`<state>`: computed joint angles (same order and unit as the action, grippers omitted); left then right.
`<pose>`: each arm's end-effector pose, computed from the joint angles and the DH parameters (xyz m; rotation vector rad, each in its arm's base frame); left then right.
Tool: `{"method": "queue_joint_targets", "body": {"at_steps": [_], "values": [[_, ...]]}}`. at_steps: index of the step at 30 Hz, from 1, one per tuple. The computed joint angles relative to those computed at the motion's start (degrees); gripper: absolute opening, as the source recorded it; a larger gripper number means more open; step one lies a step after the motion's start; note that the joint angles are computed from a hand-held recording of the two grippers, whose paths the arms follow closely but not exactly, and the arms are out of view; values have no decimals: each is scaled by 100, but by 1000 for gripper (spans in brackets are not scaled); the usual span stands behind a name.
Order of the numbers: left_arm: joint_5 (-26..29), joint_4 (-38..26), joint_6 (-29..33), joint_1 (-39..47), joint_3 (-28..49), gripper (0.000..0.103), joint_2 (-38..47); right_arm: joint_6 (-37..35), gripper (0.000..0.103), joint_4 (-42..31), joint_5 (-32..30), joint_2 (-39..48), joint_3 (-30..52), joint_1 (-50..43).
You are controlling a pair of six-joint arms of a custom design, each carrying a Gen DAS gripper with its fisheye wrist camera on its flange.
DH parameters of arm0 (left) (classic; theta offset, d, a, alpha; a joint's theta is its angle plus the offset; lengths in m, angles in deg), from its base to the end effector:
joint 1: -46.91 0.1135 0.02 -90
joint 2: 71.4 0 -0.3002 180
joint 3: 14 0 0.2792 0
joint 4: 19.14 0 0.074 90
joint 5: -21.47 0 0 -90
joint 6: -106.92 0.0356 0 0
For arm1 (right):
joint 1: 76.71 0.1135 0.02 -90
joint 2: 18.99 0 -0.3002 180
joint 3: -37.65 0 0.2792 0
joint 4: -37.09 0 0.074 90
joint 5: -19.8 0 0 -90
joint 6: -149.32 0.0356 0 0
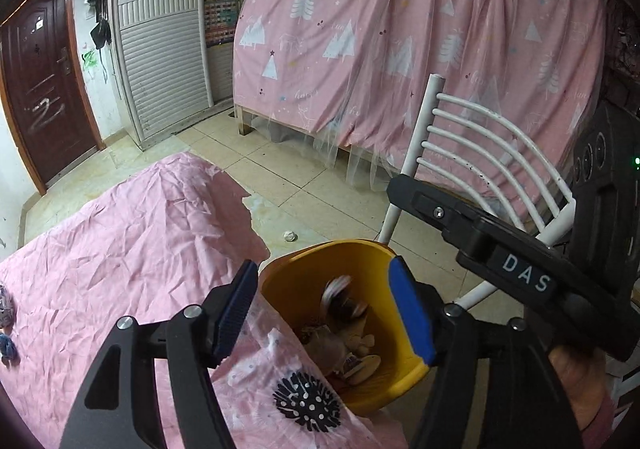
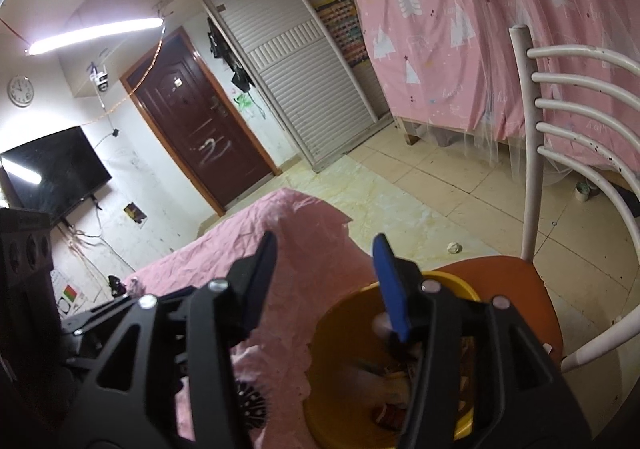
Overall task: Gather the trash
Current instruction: 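Carry the sock and purple ball to the yellow bin and open both tools, then move both tools back over the bed toward the bags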
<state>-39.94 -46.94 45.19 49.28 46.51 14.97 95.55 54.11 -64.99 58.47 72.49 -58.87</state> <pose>0.3150 -0.0040 0.2065 0.7276 2.2758 -0.3787 0.2475 0.0763 0.1702 0.3859 2.0160 0.5041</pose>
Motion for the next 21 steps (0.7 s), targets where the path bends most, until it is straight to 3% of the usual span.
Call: {"method": "queue_joint_targets", "body": {"at_steps": [6,9,14,17,21], "values": [[154,-139,113,228,103,59,-12,-59,49,-54,41,92,113,120],[290,-203,222,424,159,59,-47,-44,58,-196,193,108,245,281],[541,-376,387,859,358,59,3,-135,62,-457,370,327,609,618],[692,-468,511,1216,512,59,88,-177,72,-659,494,508,934,867],[864,-551,639,1730,799,59,285,-316,78,-955,636,837,1472,1183]]}}
